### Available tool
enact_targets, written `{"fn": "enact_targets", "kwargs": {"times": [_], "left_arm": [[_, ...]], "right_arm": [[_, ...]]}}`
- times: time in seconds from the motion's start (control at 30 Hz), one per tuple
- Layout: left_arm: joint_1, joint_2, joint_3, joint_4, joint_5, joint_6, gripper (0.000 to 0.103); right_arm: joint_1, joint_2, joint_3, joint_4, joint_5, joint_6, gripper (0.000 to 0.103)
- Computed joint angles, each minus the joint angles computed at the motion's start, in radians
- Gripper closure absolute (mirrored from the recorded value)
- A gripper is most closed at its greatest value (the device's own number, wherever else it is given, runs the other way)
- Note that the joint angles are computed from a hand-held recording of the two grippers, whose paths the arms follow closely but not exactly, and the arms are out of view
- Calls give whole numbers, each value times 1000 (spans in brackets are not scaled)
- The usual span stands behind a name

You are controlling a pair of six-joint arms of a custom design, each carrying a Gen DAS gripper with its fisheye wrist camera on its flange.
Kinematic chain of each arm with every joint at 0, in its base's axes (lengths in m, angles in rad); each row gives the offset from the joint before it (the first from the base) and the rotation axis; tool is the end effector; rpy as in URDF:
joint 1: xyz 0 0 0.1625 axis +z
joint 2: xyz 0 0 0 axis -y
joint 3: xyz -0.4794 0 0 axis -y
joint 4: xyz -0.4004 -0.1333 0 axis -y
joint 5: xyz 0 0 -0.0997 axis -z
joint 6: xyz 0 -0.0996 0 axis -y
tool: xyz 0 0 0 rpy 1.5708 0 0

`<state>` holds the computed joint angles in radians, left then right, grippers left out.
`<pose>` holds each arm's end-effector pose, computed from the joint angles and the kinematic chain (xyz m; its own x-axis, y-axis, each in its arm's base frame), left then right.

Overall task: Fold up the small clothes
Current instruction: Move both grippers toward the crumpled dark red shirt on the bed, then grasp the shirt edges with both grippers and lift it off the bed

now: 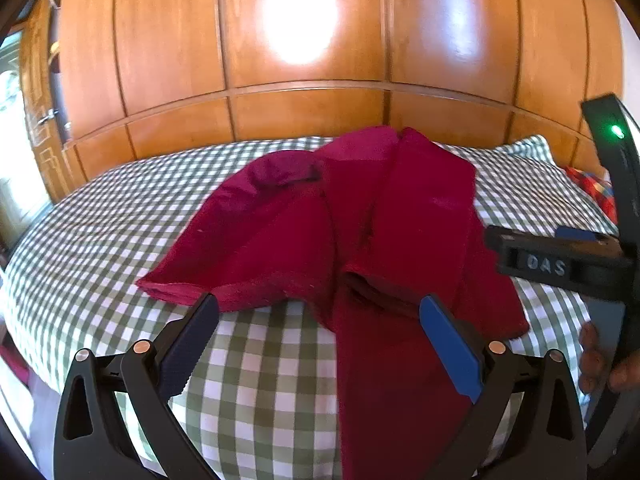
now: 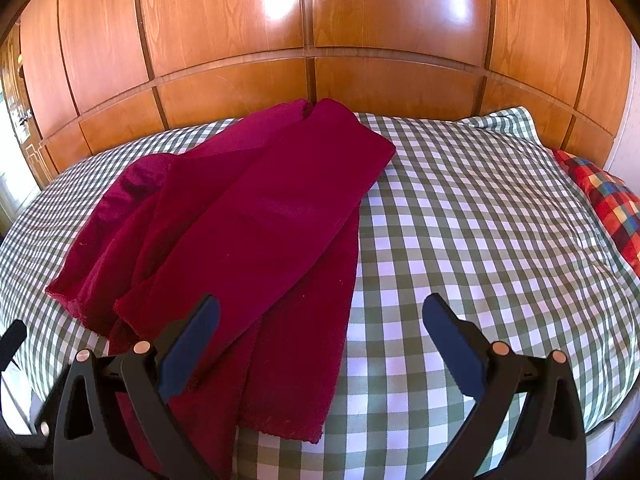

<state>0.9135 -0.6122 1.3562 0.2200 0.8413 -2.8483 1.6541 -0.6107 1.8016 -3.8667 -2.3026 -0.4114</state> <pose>-0.2375 -0.6345 0.0490 -0.6422 0.3360 -0.6890 0.7182 0.5778 -0.3876 0.1208 -0.6444 0.1214 -0.7101 0.3096 0.6324 -0.3506 0.6234 -0.6989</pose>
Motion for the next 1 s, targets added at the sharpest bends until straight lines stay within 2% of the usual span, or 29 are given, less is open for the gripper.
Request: {"fn": "enact_targets", "kwargs": {"times": [0.3,0.5,0.57,0.6,0.73,0.83,0.9,1.0], "left_arm": [[4,-11,30,22,58,36,4],[16,-10,24,113,153,47,4],[22,-4,17,156,198,71,9],[22,0,16,169,207,80,15],[33,30,-11,221,213,63,16],[33,53,-32,247,197,58,16],[32,61,-33,256,190,60,16],[21,68,-32,256,163,75,16]], "right_arm": [[0,-2,1,2,1,0,2],[-7,-16,12,25,25,8,2],[-15,-28,25,20,63,-1,2],[-21,-37,34,18,91,-3,2],[-38,-66,51,65,164,20,2],[-51,-84,48,153,247,13,3],[-61,-96,33,263,315,10,7],[-59,-80,-8,340,322,-39,17]]}}
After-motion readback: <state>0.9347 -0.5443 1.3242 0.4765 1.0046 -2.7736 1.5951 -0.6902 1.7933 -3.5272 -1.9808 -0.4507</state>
